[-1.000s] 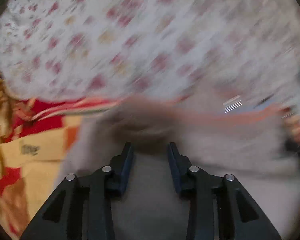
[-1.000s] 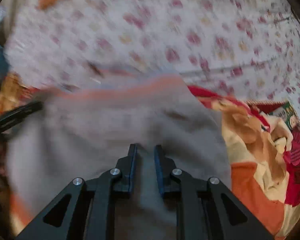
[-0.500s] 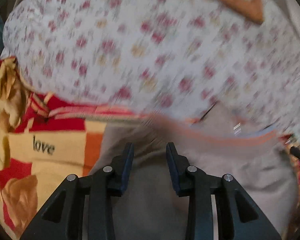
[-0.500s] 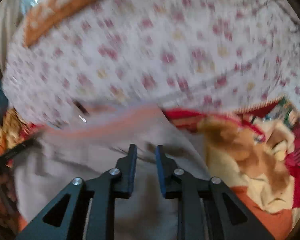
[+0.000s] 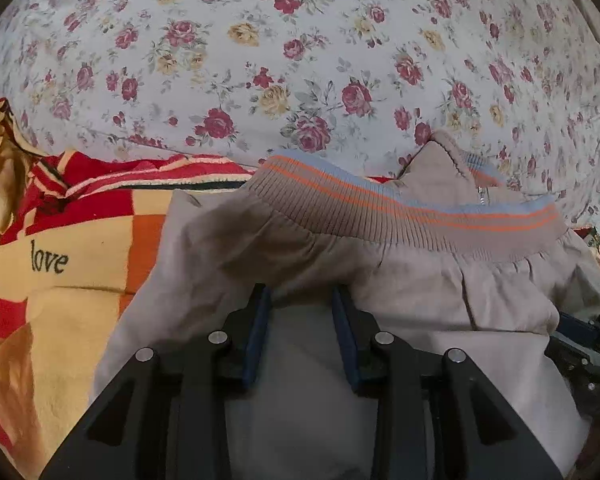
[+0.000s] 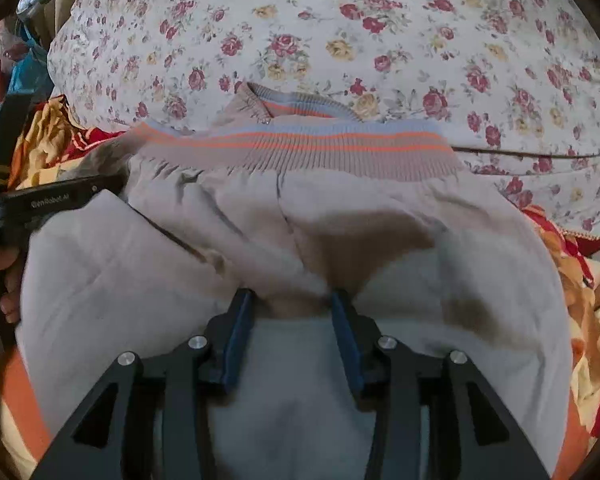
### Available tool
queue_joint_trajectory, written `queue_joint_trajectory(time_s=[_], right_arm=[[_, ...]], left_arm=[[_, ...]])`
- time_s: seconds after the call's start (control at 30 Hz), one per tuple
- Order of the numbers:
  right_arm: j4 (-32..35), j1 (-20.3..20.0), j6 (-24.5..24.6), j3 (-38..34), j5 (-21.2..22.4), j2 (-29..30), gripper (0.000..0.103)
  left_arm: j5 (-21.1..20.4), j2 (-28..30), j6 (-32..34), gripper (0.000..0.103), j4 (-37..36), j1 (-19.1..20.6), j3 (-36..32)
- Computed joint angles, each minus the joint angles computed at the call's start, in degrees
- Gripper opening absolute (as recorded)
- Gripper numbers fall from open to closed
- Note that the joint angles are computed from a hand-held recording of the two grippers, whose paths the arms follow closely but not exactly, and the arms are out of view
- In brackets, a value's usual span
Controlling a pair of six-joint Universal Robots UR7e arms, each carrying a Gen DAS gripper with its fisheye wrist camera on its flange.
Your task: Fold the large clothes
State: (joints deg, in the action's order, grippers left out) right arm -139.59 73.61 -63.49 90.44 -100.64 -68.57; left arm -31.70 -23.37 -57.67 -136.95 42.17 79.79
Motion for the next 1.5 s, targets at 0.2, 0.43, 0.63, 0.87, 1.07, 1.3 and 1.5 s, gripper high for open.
queue_joint_trajectory(time_s=[0.2, 0.43, 0.63, 0.87, 1.07, 1.3, 1.5], right_arm=[[-9.89, -1.6, 2.1, -0.82, 10.42, -1.87, 0.075], [-0.93, -3.14, 15.28, -12.94, -1.04, 6.35, 0.086], [-4.94, -2.51, 17.09, -10.48, 1.02, 3.65, 0.075], [-1.78, -5.46, 19.7, -11.44, 15.66, -3.78, 0.076], [12.98, -11.58, 22.9, -12.37, 21.66, -9.11, 0.077], [31.23, -19.88, 16.52, -7.44, 28.69, -14.64, 0.077], [33.79, -22.54, 20.38, -4.65, 30.47, -13.57, 0.077]], left_arm=[[8.17, -1.39, 0.91, 0.034, -4.93, -2.54, 3.61], [-0.26, -2.81, -2.24, 0.039, -8.36, 1.58, 5.47], [0.23, -2.46, -2.82, 0.039, -6.44, 1.16, 4.25], [3.89, -8.64, -1.25, 0.048, -21.05, -5.75, 14.91], [2.17, -14.5, -18.58, 0.055, -12.98, -11.66, 25.5], [-2.52, -14.89, -35.03, 0.055, -8.31, -18.97, 31.89], [-6.4, -11.02, -32.26, 0.061, -15.28, -17.52, 31.24]])
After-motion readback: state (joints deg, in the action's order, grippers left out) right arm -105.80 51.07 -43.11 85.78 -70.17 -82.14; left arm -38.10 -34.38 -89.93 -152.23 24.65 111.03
